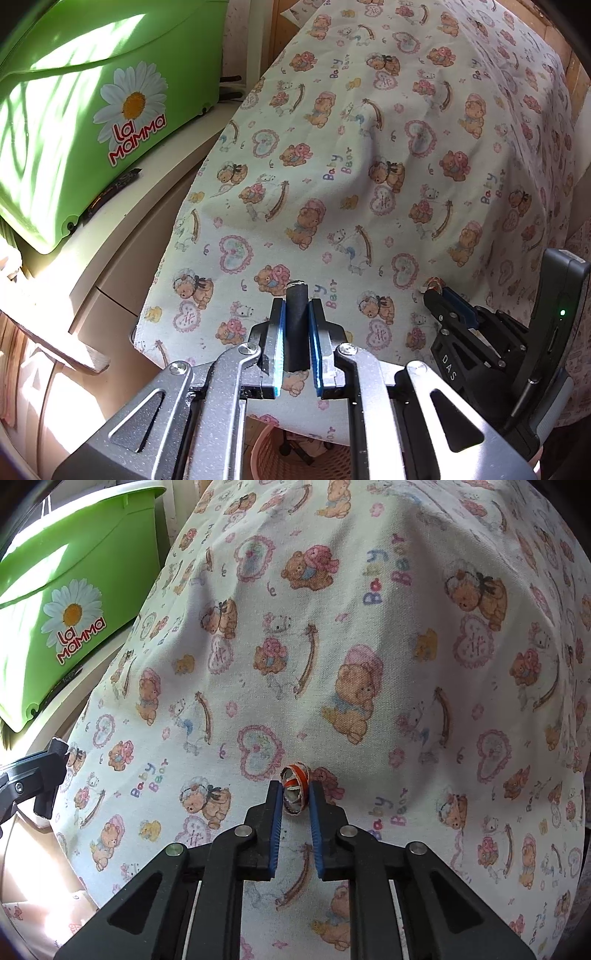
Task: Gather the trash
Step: 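Grasp the orange ring with the right tool while the left tool holds the roller, then carry the roller and orange ring down over the pink basket with both tools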
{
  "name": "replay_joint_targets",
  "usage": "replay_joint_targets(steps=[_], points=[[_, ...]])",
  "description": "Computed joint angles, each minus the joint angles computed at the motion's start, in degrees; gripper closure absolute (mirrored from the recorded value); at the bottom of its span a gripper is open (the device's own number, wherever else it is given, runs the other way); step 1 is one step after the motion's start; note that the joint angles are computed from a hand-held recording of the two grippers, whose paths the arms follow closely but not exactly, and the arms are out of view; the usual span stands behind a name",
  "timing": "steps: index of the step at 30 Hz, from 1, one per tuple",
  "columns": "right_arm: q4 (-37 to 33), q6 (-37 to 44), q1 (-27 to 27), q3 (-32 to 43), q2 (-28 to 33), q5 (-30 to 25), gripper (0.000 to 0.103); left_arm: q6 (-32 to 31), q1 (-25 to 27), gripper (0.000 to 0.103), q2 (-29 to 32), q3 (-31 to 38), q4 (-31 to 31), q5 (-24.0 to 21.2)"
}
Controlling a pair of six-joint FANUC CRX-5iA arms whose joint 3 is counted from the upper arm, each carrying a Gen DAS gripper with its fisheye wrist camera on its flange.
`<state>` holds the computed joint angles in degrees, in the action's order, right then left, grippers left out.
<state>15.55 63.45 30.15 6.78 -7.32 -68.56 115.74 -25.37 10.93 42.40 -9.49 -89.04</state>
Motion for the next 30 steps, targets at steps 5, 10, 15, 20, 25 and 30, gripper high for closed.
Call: replay_joint_targets(steps=[5,10,15,20,25,30], points=[[-1.4,1.7,-0.8,-0.2,-2.6,0.7,0.089,-0.5,-0.4,0.092,-0.1,0.0,-0.4,0.0],[-8.7,6.2,-4.6,1.4,-5.5,1.4,0.089,-1.1,-0.8,0.092,-0.3,0.1,-0.8,0.2],[-18.9,11.5,-10.2,4.5,-6.7,-0.6,0.089,-1.4,-1.3,0.092,-0.2,0.3,-1.5,-0.1],[-34.3,16.1,-20.0,9.4,-5.3,-5.3,0.089,-1.8,-1.4,0.092,-0.5,0.0,-1.2,0.1],[-38.0,16.7,-22.9,10.5,-4.7,-7.4,0.089,-2.0,-1.3,0.092,-0.9,-0.3,-1.2,0.5],[-33.4,16.2,-20.3,8.9,-5.9,-6.8,0.089,-2.1,-1.6,0.092,-1.6,-0.7,-2.0,0.4]])
